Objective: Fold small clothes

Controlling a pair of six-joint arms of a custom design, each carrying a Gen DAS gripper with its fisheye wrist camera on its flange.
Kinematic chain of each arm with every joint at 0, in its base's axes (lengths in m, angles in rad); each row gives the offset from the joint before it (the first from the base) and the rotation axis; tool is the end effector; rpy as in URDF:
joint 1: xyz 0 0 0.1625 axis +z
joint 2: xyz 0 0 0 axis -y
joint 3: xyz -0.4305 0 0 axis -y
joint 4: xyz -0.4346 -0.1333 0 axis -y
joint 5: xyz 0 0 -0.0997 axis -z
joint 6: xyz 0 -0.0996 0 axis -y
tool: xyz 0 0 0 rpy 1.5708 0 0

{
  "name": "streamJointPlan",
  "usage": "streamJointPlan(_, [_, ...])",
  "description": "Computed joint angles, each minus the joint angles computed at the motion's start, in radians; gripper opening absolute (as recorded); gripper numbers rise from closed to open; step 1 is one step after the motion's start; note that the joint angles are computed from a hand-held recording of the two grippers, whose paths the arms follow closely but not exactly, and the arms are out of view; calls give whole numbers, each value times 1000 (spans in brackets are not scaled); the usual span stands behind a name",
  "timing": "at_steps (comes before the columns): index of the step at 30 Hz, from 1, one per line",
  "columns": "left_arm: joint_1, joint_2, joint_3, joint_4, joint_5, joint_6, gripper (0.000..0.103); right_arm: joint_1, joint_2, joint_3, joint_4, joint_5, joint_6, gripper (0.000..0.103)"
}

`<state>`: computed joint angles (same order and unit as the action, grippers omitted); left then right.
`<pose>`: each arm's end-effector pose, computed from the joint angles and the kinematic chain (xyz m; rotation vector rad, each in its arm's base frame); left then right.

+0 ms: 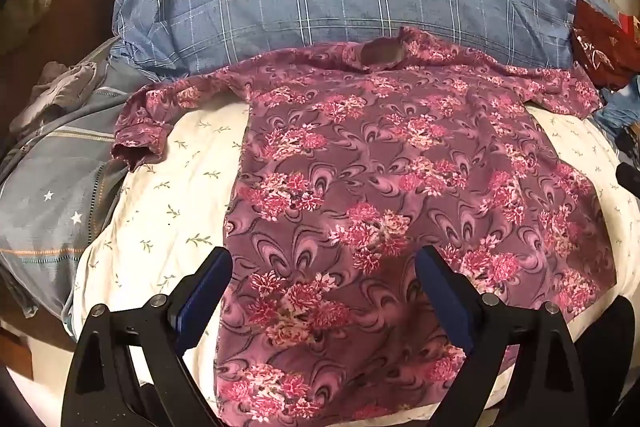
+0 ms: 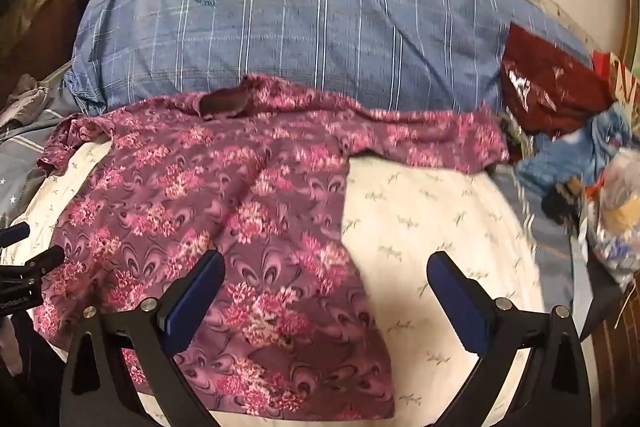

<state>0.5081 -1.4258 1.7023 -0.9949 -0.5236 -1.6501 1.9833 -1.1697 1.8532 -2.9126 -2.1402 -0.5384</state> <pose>-0.3374 -0.4392 0.3620 -0.0754 2.0172 -0.9129 0.3276 -0.5500 0.2790 0.8961 -2.2710 0.7834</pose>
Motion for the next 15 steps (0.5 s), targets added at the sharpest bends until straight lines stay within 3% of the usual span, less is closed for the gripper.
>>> streamJointPlan(15, [15,-14,17,-40,-11,26,93,11,21,-3,17,14,2,99])
